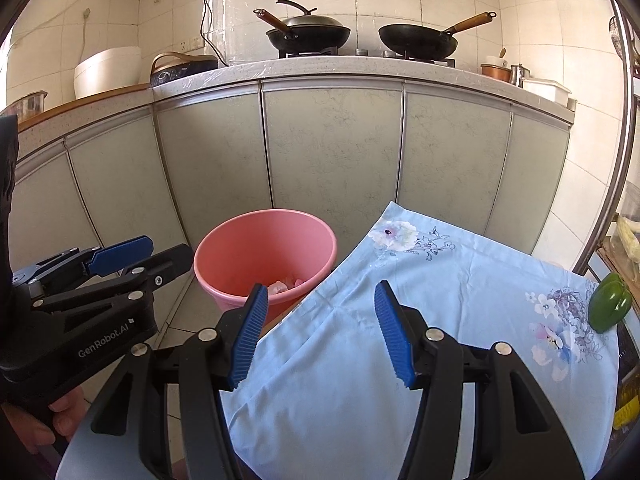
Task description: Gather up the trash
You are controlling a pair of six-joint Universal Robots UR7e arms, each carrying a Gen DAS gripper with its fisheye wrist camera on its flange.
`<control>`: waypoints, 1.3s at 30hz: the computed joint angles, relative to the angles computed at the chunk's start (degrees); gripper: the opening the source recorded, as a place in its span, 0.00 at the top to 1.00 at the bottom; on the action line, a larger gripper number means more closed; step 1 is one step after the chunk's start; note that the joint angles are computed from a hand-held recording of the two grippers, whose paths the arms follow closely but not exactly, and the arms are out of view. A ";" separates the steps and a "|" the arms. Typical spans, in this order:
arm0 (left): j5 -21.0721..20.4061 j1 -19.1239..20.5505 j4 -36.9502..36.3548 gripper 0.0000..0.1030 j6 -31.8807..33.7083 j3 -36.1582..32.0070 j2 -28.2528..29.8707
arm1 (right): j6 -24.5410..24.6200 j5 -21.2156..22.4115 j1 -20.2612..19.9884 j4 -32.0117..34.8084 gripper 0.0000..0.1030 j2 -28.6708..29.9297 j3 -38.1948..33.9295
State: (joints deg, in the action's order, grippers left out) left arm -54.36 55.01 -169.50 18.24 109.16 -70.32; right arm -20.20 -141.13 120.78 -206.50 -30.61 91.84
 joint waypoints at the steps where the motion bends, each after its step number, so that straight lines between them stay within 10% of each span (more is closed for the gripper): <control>1: 0.01 0.01 0.08 0.54 -0.03 -0.01 0.01 | 0.00 -0.01 -0.01 0.03 0.45 0.01 0.03; 39: 0.71 0.21 -0.01 0.57 0.90 0.02 0.94 | 0.83 0.28 -0.62 0.94 0.45 0.31 0.12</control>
